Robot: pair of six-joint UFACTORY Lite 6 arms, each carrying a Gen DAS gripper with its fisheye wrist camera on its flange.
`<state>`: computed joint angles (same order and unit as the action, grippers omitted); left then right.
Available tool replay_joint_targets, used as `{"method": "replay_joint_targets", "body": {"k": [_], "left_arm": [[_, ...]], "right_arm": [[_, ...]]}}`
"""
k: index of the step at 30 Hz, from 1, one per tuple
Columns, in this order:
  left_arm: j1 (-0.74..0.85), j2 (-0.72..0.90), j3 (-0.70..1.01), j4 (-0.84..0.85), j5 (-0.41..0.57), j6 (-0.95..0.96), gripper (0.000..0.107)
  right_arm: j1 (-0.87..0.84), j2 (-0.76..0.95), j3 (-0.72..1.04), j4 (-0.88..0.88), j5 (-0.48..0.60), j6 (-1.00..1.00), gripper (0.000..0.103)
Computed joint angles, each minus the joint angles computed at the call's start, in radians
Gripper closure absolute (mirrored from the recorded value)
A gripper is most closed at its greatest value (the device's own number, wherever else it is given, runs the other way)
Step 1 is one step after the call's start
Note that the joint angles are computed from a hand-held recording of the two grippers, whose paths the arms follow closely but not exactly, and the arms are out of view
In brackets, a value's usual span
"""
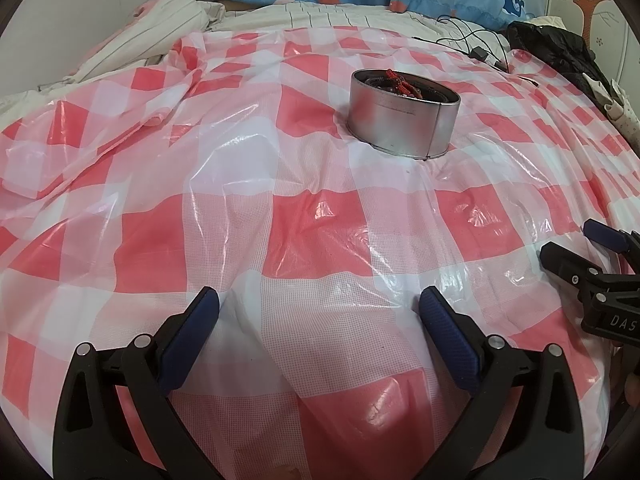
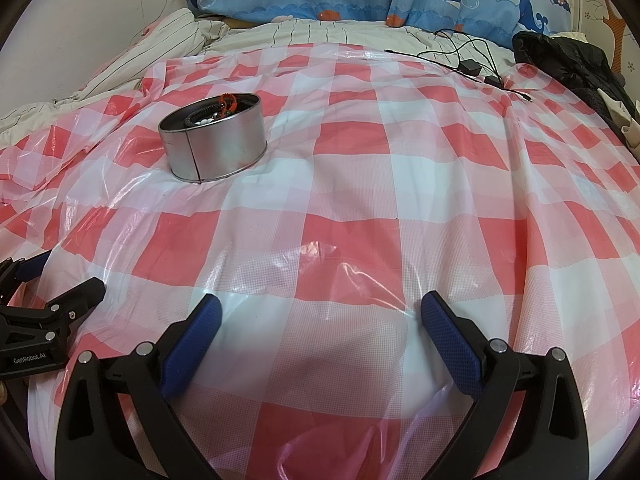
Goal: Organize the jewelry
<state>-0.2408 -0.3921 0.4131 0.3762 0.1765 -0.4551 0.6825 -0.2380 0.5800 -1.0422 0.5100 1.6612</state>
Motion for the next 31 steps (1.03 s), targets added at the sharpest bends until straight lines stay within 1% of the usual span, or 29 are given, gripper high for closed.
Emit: {"method": "replay_joint_targets", "body": {"k": [11, 14, 17, 19, 22, 26, 31], "left_arm": [[0.003, 0.002, 0.001, -0.006, -0.002, 0.008, 0.011], [0.005, -0.010, -0.009, 0.020, -0.010, -0.015, 0.011], [0.000, -0.016, -0.018, 0.082, -0.018, -0.083, 0.011], [-0.002, -0.013, -0.018, 0.086, -0.020, -0.091, 0.011], [-0.012, -0.007, -0.013, 0.118, -0.012, -0.128, 0.011], [-0.034, -0.002, -0.009, 0.204, 0.005, -0.225, 0.011], [-0.034, -0.002, -0.009, 0.210, 0.005, -0.230, 0.011]], "right_arm": [[0.001, 0.001, 0.000, -0.003, 0.000, 0.005, 0.007], [0.001, 0.001, 0.000, -0.004, 0.001, 0.006, 0.007], [0.000, 0.001, -0.001, -0.004, -0.001, 0.004, 0.007], [0.000, 0.001, -0.001, -0.005, -0.001, 0.004, 0.007], [0.000, 0.001, -0.001, -0.005, -0.001, 0.005, 0.007], [0.000, 0.001, -0.001, -0.005, -0.001, 0.005, 0.007], [-0.001, 0.002, -0.001, -0.005, -0.001, 0.005, 0.007]]}}
